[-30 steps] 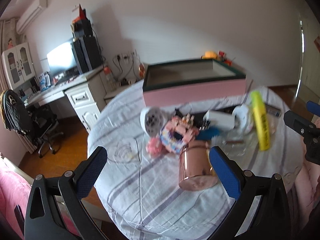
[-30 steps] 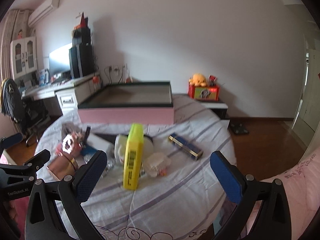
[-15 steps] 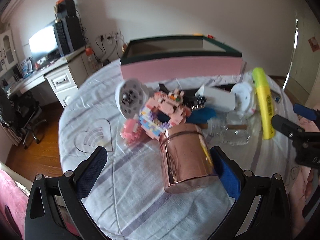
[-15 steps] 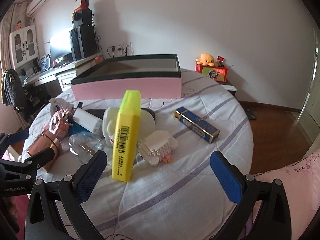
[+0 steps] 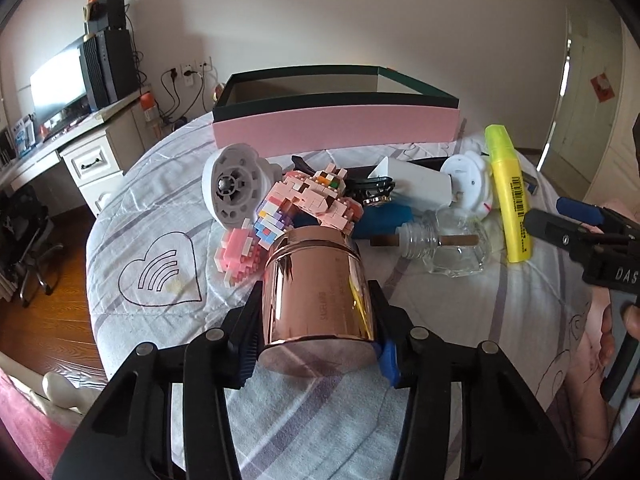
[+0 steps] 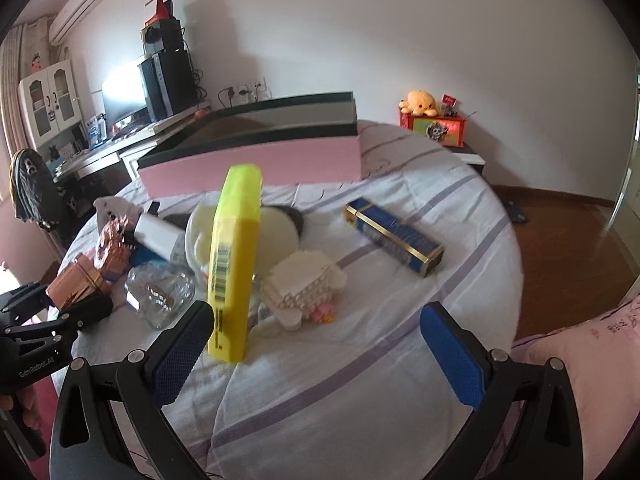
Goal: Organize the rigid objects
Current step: 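Grasp the rose-gold tin with the left tool while the right tool grasps the yellow highlighter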
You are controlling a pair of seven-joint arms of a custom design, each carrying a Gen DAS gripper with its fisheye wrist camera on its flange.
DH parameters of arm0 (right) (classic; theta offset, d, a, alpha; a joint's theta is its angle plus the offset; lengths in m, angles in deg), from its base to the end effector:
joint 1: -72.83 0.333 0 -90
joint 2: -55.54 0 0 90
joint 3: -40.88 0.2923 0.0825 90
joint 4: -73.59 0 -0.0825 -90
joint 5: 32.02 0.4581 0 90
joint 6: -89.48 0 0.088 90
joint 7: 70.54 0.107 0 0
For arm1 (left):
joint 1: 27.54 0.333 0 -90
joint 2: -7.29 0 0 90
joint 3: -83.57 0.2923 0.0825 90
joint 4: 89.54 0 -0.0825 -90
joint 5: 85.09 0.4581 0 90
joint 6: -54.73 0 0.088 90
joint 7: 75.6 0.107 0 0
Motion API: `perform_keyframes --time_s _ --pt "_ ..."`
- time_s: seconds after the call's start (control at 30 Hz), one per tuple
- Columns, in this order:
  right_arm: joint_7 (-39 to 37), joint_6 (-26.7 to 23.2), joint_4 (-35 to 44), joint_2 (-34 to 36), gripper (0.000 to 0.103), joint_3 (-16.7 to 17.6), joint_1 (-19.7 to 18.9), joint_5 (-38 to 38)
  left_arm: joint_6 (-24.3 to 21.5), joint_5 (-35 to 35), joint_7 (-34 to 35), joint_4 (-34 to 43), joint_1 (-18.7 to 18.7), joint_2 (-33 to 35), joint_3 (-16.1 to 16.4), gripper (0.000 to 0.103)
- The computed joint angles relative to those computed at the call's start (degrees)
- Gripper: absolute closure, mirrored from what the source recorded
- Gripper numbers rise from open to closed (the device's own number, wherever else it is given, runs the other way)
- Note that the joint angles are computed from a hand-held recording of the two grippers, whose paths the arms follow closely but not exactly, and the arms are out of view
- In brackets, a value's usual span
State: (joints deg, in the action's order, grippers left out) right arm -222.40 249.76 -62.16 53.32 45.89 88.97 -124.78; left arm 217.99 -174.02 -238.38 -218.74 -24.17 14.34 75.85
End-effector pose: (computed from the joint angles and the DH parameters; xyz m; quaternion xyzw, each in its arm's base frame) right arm 0.4990 0.2429 0.2809 -0.5648 0.7063 -0.2942 0.3093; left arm 0.5856 0.0082 0.2472 -0.4667 0.7919 -0.3383 0.2014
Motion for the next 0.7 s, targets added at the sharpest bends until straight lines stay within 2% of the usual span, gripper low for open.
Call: perform_keyframes --time_s 0.2,0.3,0.33,0.37,0.43,0.7 --pt "0.19 0.72 1.87 0.41 0.0 0.08 0.05 -2.29 -0.68 1.27 -1.42 -0.06 0.32 -0.45 0.31 0.056" --pt "-3.93 -0.33 3.56 1.8 0.006 0.35 0.72 0.15 -0.76 1.05 -1.26 -0.03 0.51 -0.6 0.41 0.056" --pt "-5.03 -0.72 4.2 2.39 0.011 0.38 0.96 0.79 -1.1 0.99 -1.14 -0.16 0.62 -0.82 0.49 0.056" --pt "-5.61 -0.62 4.79 2.95 0.025 0.26 1.1 0.99 -1.35 0.87 -0.88 -0.3 0.73 -1.04 0.59 0.056" --pt "-8.38 -0.99 5.9 4.02 0.041 0.07 1.46 3.41 -1.91 0.25 -0.42 -0.48 0.9 -1.39 0.79 0.056" --pt "-14.03 -3.33 7.52 4.73 0.042 -0.49 2.63 6.77 -2.89 0.85 -1.29 -0.22 1.11 -1.5 1.17 0.056"
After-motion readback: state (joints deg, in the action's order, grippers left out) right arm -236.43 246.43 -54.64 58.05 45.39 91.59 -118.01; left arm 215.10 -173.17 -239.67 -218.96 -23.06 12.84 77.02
